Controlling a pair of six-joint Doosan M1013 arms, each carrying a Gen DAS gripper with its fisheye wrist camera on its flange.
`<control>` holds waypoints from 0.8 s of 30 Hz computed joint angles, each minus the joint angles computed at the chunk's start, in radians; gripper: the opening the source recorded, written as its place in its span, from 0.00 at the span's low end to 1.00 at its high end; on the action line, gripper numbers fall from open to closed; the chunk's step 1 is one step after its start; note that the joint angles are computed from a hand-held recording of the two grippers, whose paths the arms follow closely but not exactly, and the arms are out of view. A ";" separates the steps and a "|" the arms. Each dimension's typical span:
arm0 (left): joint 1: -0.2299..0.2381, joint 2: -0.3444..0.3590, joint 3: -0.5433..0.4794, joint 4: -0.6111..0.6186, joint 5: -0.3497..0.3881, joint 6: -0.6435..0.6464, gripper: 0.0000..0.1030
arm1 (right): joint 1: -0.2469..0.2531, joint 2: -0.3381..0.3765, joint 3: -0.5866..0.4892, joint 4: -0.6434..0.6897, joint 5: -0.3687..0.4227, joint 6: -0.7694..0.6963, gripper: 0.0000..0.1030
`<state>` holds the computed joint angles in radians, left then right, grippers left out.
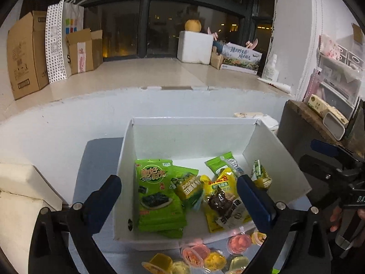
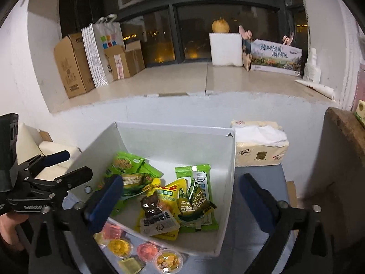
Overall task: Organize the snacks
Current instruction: 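Drop both snack bags into the white box and open both grippers, then grasp a large orange jelly cup with the right gripper while the left grasps a yellow jelly cup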
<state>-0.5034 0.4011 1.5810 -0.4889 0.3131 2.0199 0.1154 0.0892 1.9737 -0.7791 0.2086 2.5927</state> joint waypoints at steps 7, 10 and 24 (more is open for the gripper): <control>0.002 -0.114 0.154 -0.276 -0.073 0.270 1.00 | 0.057 -0.128 0.134 -0.447 -0.034 0.460 1.00; -0.009 -0.173 0.245 -0.408 -0.117 0.393 1.00 | 0.086 -0.178 0.209 -0.694 -0.051 0.754 1.00; -0.043 -0.309 0.513 -0.689 -0.182 0.599 1.00 | 0.169 -0.123 0.311 -0.560 0.032 0.739 1.00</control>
